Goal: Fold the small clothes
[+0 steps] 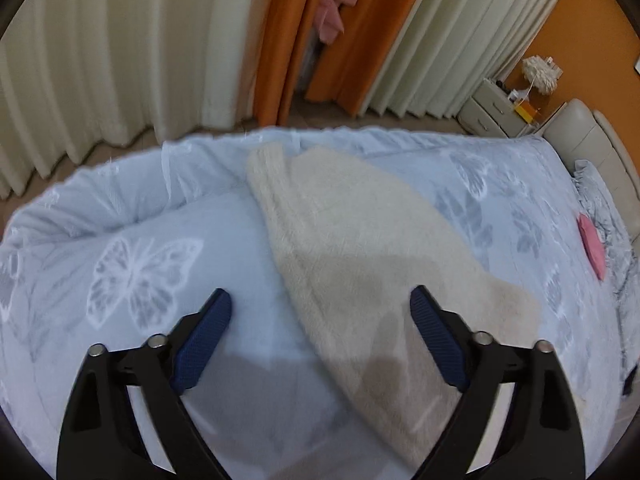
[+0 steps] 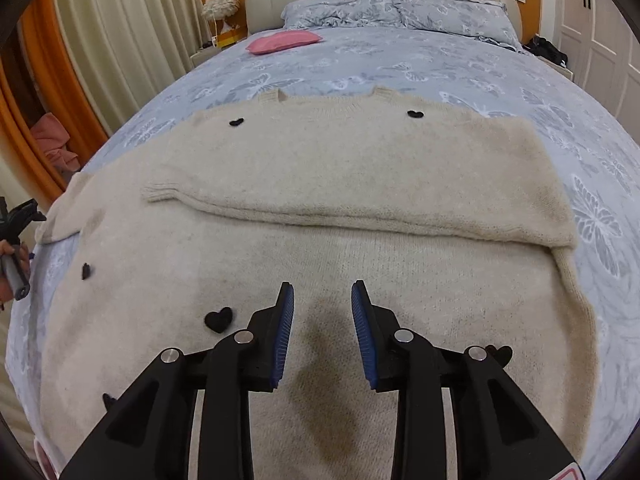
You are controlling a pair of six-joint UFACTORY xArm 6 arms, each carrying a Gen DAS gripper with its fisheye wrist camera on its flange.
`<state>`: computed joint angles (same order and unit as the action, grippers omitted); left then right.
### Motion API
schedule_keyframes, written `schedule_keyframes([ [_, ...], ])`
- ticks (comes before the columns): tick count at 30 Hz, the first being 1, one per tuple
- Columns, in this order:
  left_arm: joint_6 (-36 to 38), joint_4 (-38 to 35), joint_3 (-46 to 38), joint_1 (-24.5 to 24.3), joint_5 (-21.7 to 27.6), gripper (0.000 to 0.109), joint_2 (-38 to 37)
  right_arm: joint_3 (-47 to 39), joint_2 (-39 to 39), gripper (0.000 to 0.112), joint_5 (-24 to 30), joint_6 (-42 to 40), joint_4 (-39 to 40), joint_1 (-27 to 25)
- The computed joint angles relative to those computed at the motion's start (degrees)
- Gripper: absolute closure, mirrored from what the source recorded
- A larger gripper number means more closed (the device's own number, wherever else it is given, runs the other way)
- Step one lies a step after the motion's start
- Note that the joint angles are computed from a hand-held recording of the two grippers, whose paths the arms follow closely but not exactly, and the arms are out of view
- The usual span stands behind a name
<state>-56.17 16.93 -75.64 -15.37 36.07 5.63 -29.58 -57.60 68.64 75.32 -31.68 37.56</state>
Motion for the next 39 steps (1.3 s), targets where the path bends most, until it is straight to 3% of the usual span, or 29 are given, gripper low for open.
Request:
schedule_keyframes([
  [1,0.41,0.25,0.06,-0.27,-0.49,0.072,0.06,0.04,0.05,0.082,0.04,0.11,-0.08,0.13],
  [2,1.80,-1.36,-0.27,-0.37,-1.37,0.099,0.38,0.01,0.16,0.082,-0.03,-0.08,-0.17,0.02],
  [4,1.06,-1.03,-0.04,-0.63,-3.94,0.099,-0.48,-0.04,0.25,0.082,-0.41,-0.32,-0.43,-0.08],
  [7,-0.52,5.46,-1.97,-3.49,-6.65,0.100,-2.09,-0.19,-0.42,0.079,-0.24,0.25,-1.18,0.01],
  [10,1.75,7.63,-7.31,-9.47,-8.65,0.101,-2.43,-0.21,-1.88,0.078,0.51,1.05,-2.11,-0.06],
  [17,16.73,-0.80,-20.62,-30.08,-15.42,0.101,-0.23,0.11,-8.74,0.078,3.80,1.73,-4.25,-3.34],
  [20,20.67,-4.35,-24.07,-38.51,-16.60,0.100,3.34,0.95,-13.52,0.072,5.77,0.59,-3.87,-6.95],
  [22,21.11,-7.02,-24.16,-42.97,-16.33,0.098,6.11,2.02,-16.68,0.066,5.43,-2.24,-1.35,-11.28],
  [24,17.65,-6.67,-23.48,-45.40,-14.07,0.087,8.79,2.99,-19.77,0.066,5.11,-5.89,1.33,-16.35],
  [25,13.64,-4.07,-22.86,-46.54,-10.73,0.065,10.34,3.73,-21.61,0.066,4.04,-9.05,3.94,-20.20],
  [26,9.46,-0.90,-22.02,-47.11,-8.24,0.055,10.96,4.34,-22.99,0.065,2.76,-11.86,6.51,-23.50],
  [27,4.97,2.06,-19.10,-47.35,-8.15,0.055,10.32,5.01,-24.13,0.064,1.25,-15.06,9.36,-26.77],
  [28,1.50,2.66,-14.41,-47.25,-10.46,0.053,8.27,5.47,-24.68,0.061,-0.42,-18.55,12.48,-29.98],
  [31,-8.32,5.37,-2.67,-45.49,-17.78,0.031,1.50,6.67,-24.19,0.054,-6.07,-30.66,24.03,-38.72],
  [33,-11.82,6.68,0.19,-43.83,-18.33,0.028,-0.66,7.47,-22.81,0.050,-9.93,-37.81,32.01,-43.73],
  [36,-12.84,5.17,2.37,-40.00,-17.13,0.027,-1.98,6.92,-13.79,0.047,-16.60,-47.95,44.60,-50.52],
  [39,-15.38,-0.74,6.14,-35.30,-19.87,0.027,-2.71,4.48,-4.81,0.047,-18.80,-48.38,47.07,-51.77],
])
